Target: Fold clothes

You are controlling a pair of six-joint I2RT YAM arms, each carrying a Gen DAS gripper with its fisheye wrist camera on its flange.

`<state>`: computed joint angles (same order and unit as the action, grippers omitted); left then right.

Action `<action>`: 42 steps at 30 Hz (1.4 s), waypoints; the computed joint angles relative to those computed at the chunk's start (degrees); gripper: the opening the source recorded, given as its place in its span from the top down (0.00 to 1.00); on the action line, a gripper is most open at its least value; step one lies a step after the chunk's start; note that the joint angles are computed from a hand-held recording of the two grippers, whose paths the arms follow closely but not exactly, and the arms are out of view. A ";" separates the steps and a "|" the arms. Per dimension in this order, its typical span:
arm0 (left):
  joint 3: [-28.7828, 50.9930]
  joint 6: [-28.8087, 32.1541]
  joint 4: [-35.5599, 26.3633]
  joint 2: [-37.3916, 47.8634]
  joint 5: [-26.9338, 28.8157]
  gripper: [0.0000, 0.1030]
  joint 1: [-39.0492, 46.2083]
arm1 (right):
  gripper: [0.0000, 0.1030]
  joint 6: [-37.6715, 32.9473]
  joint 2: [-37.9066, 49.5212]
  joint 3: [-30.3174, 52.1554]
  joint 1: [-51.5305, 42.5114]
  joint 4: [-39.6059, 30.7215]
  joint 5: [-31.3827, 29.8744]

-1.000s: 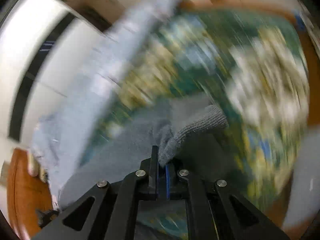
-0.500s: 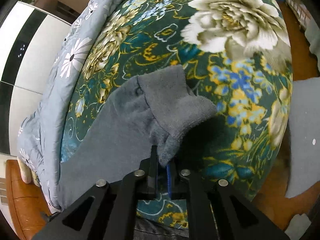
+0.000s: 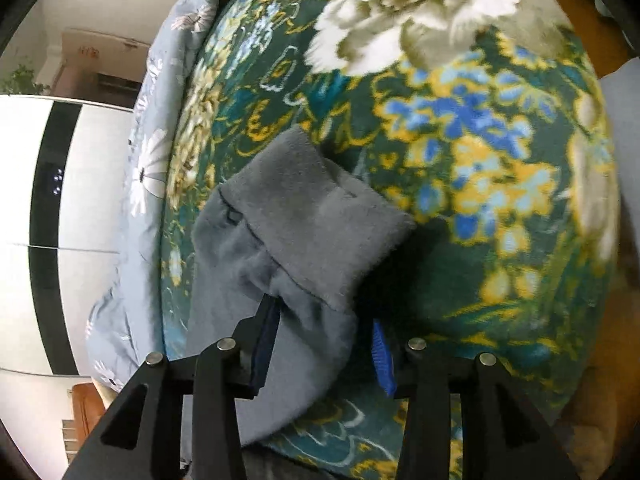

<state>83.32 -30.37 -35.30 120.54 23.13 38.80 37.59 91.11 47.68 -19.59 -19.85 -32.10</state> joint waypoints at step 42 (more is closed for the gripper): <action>-4.18 7.07 1.26 -3.84 2.59 0.87 0.93 | 0.90 -17.85 12.75 44.04 16.17 -21.72 13.14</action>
<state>79.15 -23.30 -34.04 116.69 25.72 39.73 19.74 103.86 91.72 -3.42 -41.56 -18.96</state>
